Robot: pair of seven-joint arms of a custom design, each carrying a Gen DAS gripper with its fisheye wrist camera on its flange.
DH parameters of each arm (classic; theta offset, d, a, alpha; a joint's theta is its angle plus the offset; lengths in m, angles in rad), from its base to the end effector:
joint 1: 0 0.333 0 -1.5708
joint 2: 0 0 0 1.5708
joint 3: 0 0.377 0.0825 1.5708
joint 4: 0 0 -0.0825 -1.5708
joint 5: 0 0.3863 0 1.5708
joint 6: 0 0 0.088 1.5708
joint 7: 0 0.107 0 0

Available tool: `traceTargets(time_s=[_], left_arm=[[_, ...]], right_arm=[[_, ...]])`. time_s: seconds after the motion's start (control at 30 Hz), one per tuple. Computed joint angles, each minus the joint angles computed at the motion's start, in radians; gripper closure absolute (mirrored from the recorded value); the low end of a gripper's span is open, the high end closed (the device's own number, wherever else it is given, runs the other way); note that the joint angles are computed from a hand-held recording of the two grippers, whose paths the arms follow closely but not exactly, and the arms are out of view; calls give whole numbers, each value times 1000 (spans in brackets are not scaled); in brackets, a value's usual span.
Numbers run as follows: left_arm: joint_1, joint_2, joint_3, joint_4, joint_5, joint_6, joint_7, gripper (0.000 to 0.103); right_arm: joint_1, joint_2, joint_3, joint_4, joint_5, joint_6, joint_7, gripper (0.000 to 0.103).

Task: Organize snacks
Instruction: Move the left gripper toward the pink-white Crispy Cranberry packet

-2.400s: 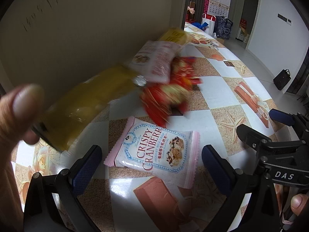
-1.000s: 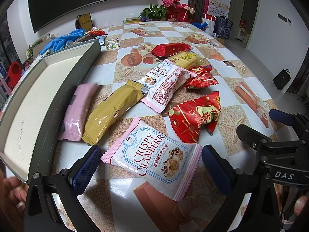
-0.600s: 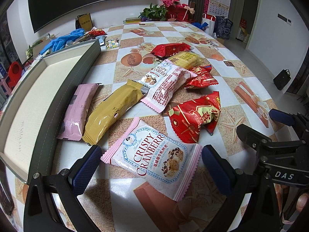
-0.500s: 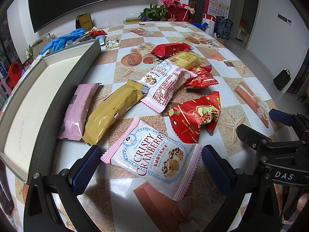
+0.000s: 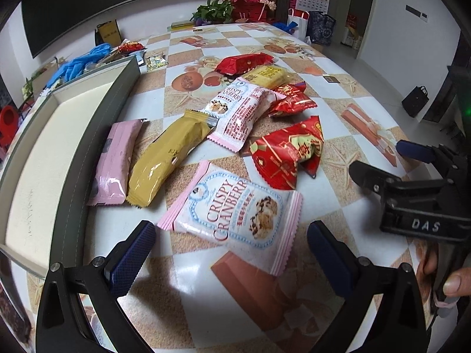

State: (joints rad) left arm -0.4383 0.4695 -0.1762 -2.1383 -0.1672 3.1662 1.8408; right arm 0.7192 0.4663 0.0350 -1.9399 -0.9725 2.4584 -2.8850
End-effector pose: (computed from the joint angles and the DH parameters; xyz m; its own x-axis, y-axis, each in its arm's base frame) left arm 0.5385 -0.3500 0.2995 -0.6290 -0.7771 0.0207 -0.6621 0.5216 -0.5381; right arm 0.4796 0.4487 0.2992 -0.3170 -0.9482 0.0209 -0.7833 0.2493 -0.5695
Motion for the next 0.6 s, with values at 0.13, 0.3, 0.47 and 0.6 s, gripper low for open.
traceTargets(time_s=[0.13,0.3,0.47,0.6], left_arm=[[11,-3,-11,-9,-2,9,4,0],[-7,-6,8,-12,-3,12,-5,0],[-14,-6,15,-12,0,11,-8,0],[9,-3,-10,-17,2,26,5,0]], right_arm=[[1,1,0,2,3,-3,1,0],[2,2,0,3,3,-3,0,0],[2,1,0,2,3,-3,0,0],[2,1,0,2,3,-3,0,0]])
